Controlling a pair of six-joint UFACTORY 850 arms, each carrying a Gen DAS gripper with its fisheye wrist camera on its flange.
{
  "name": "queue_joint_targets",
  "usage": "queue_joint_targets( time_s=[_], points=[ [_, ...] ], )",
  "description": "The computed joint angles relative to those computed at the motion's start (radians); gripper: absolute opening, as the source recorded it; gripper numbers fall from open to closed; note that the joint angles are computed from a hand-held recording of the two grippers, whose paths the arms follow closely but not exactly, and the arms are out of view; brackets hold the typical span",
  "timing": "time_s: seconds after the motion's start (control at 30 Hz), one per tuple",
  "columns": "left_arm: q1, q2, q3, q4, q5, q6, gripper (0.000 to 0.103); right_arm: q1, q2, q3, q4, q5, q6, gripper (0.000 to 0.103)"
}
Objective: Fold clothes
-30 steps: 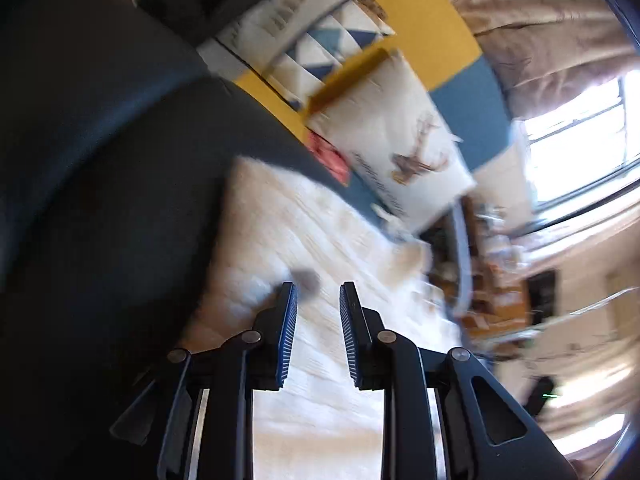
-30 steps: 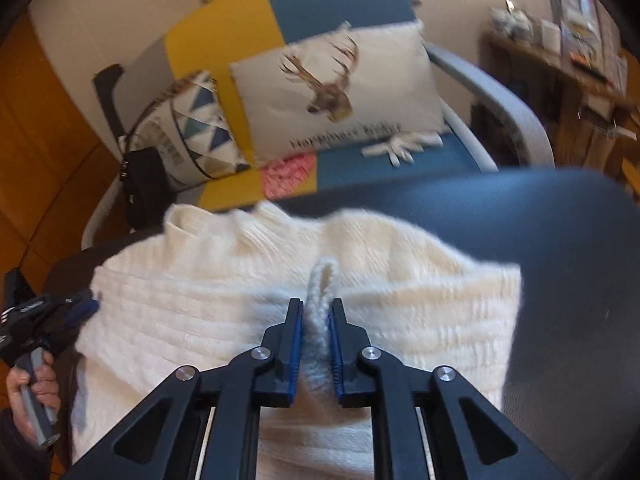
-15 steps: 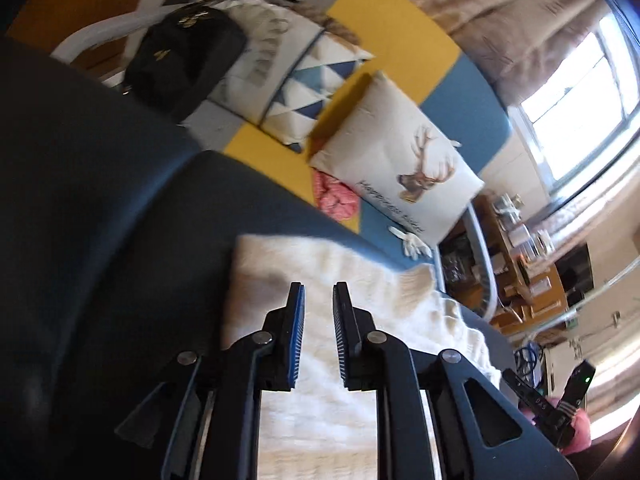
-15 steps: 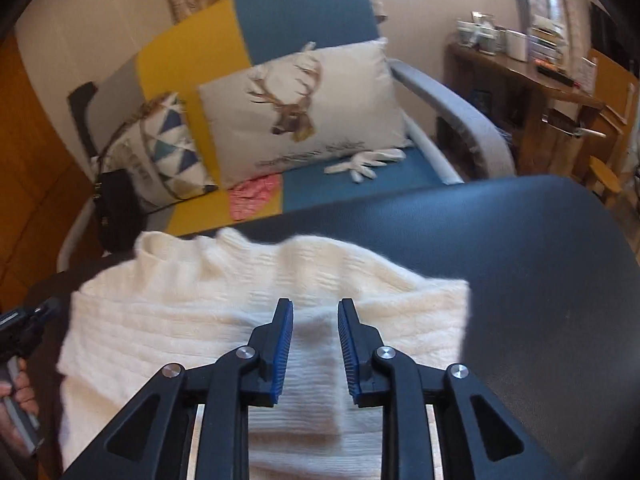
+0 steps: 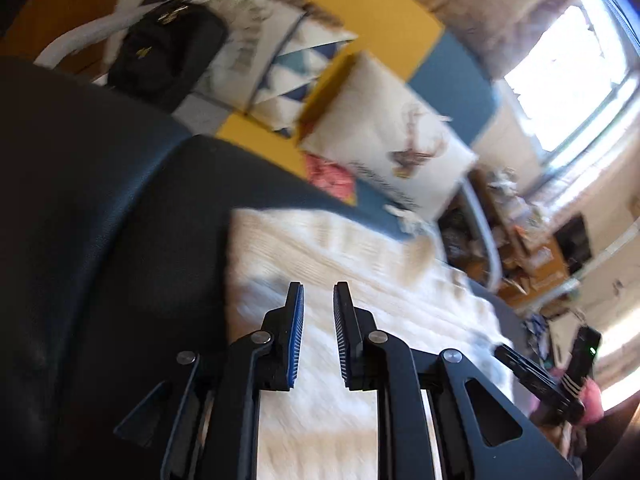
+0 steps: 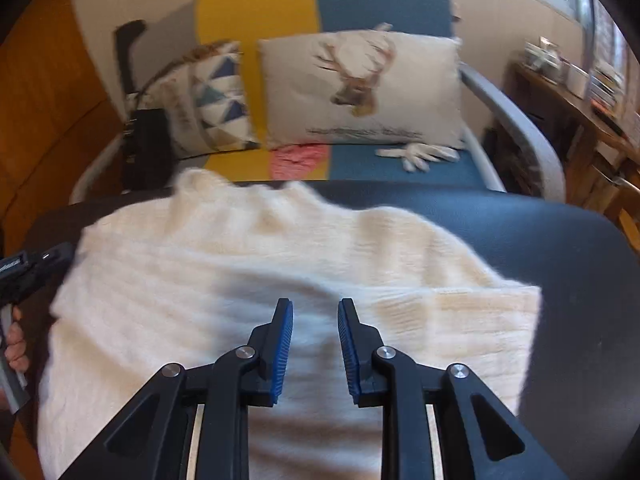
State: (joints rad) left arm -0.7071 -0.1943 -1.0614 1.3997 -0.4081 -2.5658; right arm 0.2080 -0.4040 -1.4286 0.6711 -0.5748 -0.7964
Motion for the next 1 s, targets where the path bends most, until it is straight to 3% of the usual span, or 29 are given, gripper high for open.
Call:
queue_joint_targets(
  time_s=[0.07, 0.2, 0.27, 0.37, 0.53, 0.6, 0.67, 0.73, 0.8, 0.9, 1.0],
  points=[
    [-0.023, 0.014, 0.012, 0.067, 0.014, -0.05, 0.016, 0.019, 0.048, 0.059, 0.08, 0.002, -0.11, 0.023],
    [-0.037, -0.019, -0.007, -0.13, 0.02, 0.164, 0.017, 0.084, 0.087, 0.119, 0.026, 0.028, -0.135, 0.023],
    [-0.041, -0.022, 0.017, -0.146, 0.02, 0.151, 0.016, 0.113, 0.085, 0.134, -0.077, 0.059, -0.053, 0.023],
    [-0.039, -0.005, 0.064, -0.059, 0.036, 0.031, 0.014, 0.118, 0.077, 0.153, -0.129, 0.107, -0.006, 0.023],
    [-0.039, 0.037, 0.087, 0.079, 0.063, -0.113, 0.015, 0.088, 0.069, 0.127, -0.011, 0.035, -0.032, 0.023],
    [-0.051, 0.022, 0.056, 0.007, 0.029, -0.004, 0.017, 0.084, 0.084, 0.133, 0.051, 0.03, -0.076, 0.023],
    [-0.047, 0.002, 0.033, -0.167, -0.003, 0.156, 0.017, 0.09, 0.097, 0.147, 0.067, 0.032, -0.099, 0.024],
    [-0.042, -0.001, 0.037, -0.216, -0.01, 0.173, 0.016, 0.098, 0.094, 0.153, 0.016, 0.04, -0.066, 0.024],
    [-0.037, 0.023, 0.073, -0.129, 0.026, 0.039, 0.017, 0.102, 0.08, 0.158, -0.047, 0.053, -0.021, 0.024],
    [-0.051, 0.032, 0.061, -0.016, 0.011, -0.045, 0.017, 0.062, 0.082, 0.143, 0.07, -0.011, -0.062, 0.024],
    [-0.058, -0.004, -0.001, 0.119, 0.049, -0.093, 0.018, 0.035, 0.099, 0.154, 0.098, 0.039, -0.043, 0.024]
  ],
)
